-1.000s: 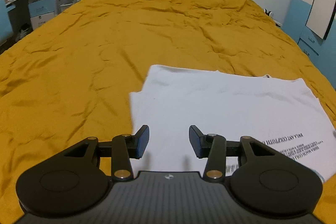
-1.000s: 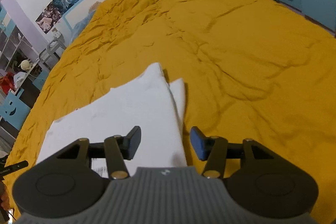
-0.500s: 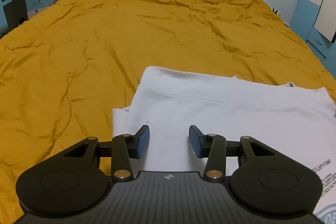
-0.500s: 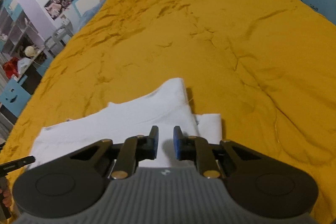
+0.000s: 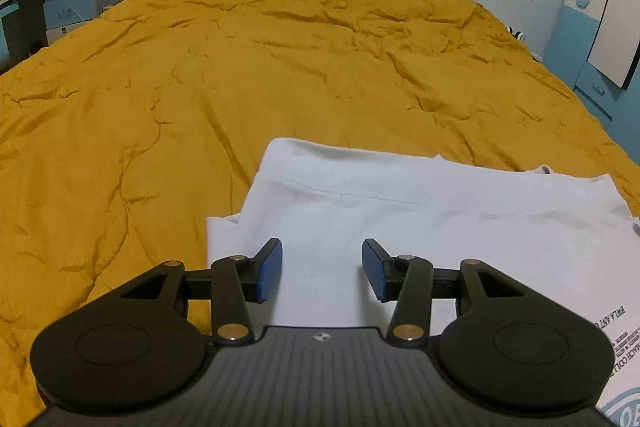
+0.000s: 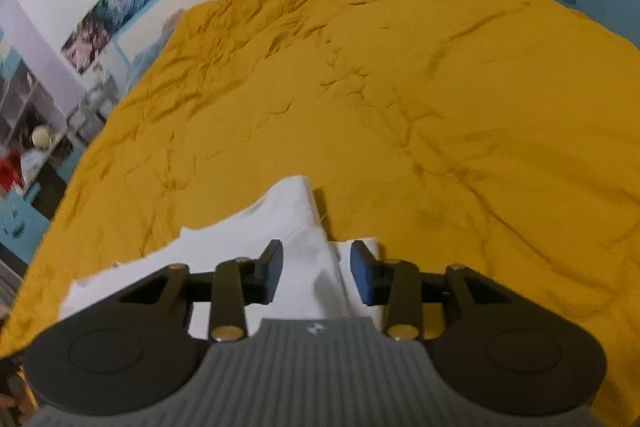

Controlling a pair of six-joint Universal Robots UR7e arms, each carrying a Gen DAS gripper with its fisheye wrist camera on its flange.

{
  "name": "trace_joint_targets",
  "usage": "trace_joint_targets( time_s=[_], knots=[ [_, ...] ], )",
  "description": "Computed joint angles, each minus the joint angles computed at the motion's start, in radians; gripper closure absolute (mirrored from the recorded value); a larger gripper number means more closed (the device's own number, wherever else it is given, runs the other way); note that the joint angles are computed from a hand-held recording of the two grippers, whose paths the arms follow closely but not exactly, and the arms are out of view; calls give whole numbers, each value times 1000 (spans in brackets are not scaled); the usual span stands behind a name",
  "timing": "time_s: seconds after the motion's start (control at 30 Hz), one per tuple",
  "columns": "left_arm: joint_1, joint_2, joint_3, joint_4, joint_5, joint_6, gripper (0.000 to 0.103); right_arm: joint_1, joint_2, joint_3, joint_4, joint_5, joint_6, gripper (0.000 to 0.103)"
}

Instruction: Fold small clothes

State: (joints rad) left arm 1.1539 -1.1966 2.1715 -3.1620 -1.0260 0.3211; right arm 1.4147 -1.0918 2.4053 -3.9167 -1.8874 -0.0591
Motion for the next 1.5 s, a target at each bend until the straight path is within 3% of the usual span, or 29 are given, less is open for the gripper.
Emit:
trace_joint_targets(
  time_s=[0.13,0.23,0.3,0.43,0.57,0.73,1.0,1.23,1.37,1.5],
  knots=[
    [-1,-2,-4,5,-9,-11,48,-37,-32,24,38,18,25,68],
    [-1,0,-7,10,-9,-9,47,-88,-39,30,73,112,62,68],
    [-1,0,-7,12,-10,-9,47,-101,-24,18,81,137,72,68],
    [0,0,-10,14,-7,-9,47,-107,10,-7,78,137,81,87],
    [4,-4,-10,16,-7,-11,47,-79,-3,-13,91,117,55,96],
    [8,-19,-4,14,-22,-20,47,17,-63,-26,171,67,75,99],
    [18,-84,7,27,-63,-29,47,248,-51,-152,335,-7,235,99],
    [43,-144,4,66,-106,-61,47,418,145,-388,494,-91,362,99],
    [53,-157,-12,112,-83,-62,47,479,298,-540,561,-129,425,99],
    [76,-174,-25,147,-104,-58,47,509,432,-669,605,-140,466,99]
  ],
)
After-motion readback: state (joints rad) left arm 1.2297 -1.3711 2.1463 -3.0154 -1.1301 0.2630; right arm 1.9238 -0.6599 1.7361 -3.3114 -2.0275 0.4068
